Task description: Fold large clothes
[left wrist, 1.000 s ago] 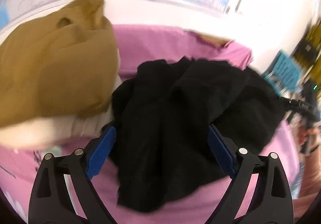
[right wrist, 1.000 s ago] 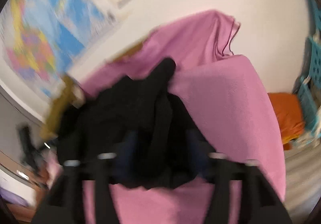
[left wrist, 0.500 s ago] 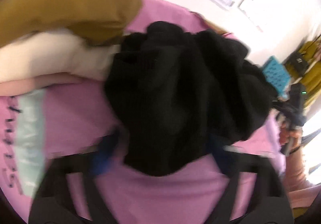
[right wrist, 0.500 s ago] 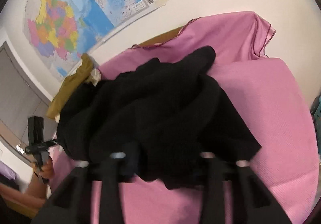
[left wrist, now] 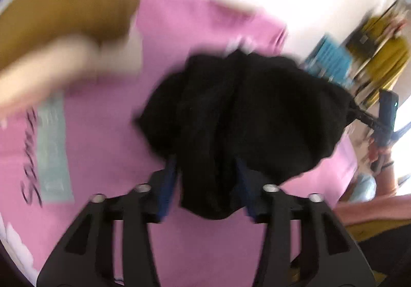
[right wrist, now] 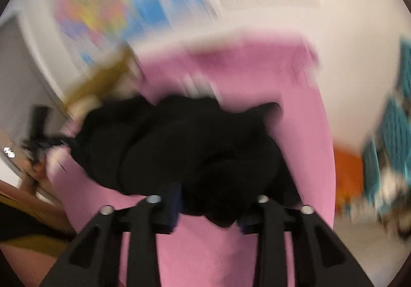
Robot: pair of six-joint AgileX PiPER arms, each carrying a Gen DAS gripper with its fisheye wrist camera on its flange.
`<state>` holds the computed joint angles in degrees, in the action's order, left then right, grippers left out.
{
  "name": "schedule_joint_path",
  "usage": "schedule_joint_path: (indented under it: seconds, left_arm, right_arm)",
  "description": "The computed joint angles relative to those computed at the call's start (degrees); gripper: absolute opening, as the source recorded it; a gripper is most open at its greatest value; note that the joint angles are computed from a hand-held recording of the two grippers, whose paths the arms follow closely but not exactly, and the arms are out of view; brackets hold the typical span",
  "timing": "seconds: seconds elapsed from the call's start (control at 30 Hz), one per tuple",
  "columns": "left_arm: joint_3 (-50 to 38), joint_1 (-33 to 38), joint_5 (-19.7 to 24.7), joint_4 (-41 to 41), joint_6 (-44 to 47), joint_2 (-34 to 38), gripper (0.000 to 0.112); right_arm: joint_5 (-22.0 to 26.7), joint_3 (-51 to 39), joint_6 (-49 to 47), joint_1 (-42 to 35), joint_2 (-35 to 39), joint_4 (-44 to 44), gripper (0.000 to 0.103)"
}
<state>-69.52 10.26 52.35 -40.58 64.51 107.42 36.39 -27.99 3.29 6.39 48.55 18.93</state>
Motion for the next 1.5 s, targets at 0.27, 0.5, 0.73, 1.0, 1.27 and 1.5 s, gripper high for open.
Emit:
schedule_joint_path:
  seconds: [0.27,0.5,0.73,1.0,1.27,1.5]
  left_arm:
    - [6.7,5.8,3.0,-20.3,22.6,-13.4,0.094]
    - [-1.0,-9.3,-4.3,-7.8,10.7,-3.1,0.085]
    - [-1.8,-6.8,-2.6,-8.1,10.0,1.0,0.012]
    - [-2.1,2.4,4.9,-13.9,12.5,-0.6,0.031]
    - [-8.4,-1.6,9.5,-13.4,11.2,3.3,0.085]
    - [-11.6,-7.6,1.6,-5.5,-1.1,7.9,0.019]
  right_arm:
    - [7.4,-2.3,-4.0,-14.9,-15.6,5.0,0.073]
    - [-11.9,-10.1,-14.7,6.9,9.1,17.7,0.076]
    - [-5.0,-33.7,-30.0,10.1,39.7,33.4,0.078]
    - [4.0,-57.4,-24.1,16.0,55.1,22.8,0.004]
    - [1.6,-71.2,-21.4,19.3,60.2,14.5,0.004]
    - [11.8,-79.9,-2.1,19.8,69.4,-2.1,0.055]
